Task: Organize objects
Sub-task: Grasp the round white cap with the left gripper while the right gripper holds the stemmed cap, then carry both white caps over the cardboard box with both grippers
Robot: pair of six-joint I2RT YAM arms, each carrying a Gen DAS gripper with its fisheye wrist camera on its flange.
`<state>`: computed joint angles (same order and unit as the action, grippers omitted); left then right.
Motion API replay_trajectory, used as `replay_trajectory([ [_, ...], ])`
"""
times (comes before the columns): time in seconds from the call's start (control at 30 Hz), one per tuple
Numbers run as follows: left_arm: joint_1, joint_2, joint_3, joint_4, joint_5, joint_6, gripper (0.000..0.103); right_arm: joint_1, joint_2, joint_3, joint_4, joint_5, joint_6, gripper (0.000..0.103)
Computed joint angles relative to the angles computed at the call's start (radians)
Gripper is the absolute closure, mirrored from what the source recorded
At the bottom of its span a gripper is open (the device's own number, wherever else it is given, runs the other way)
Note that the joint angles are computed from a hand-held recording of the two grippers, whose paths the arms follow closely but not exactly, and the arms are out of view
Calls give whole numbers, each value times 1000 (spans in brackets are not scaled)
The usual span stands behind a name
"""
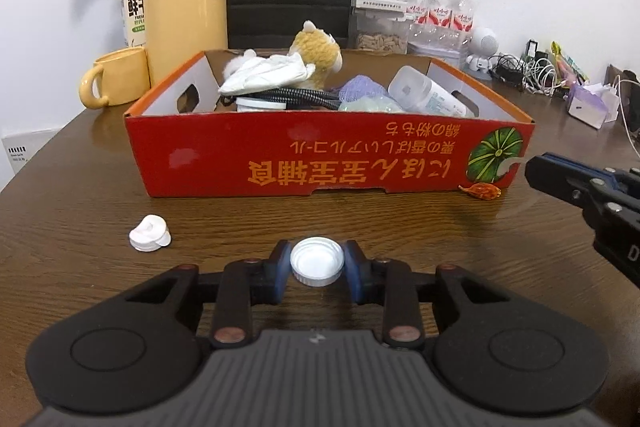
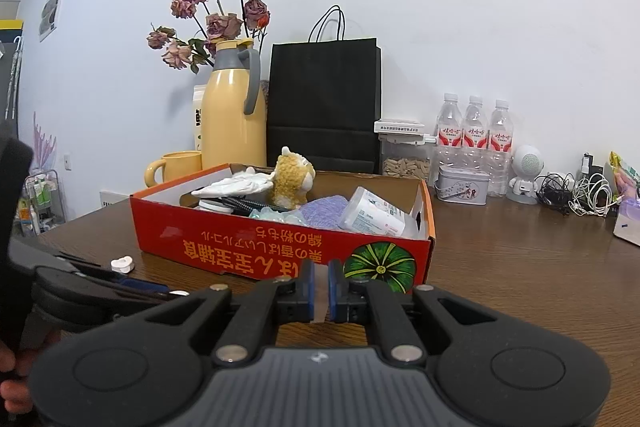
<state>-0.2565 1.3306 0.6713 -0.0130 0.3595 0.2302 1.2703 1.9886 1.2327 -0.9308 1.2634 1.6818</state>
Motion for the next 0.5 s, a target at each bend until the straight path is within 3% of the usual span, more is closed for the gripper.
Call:
replay_trajectory([
  [0.17, 23, -23, 3, -3, 22, -8, 74, 1, 0, -1, -3, 0, 3, 97],
  [0.5, 44, -40, 85, 11, 74, -51, 74, -21, -47, -6, 137, 34, -197, 97],
])
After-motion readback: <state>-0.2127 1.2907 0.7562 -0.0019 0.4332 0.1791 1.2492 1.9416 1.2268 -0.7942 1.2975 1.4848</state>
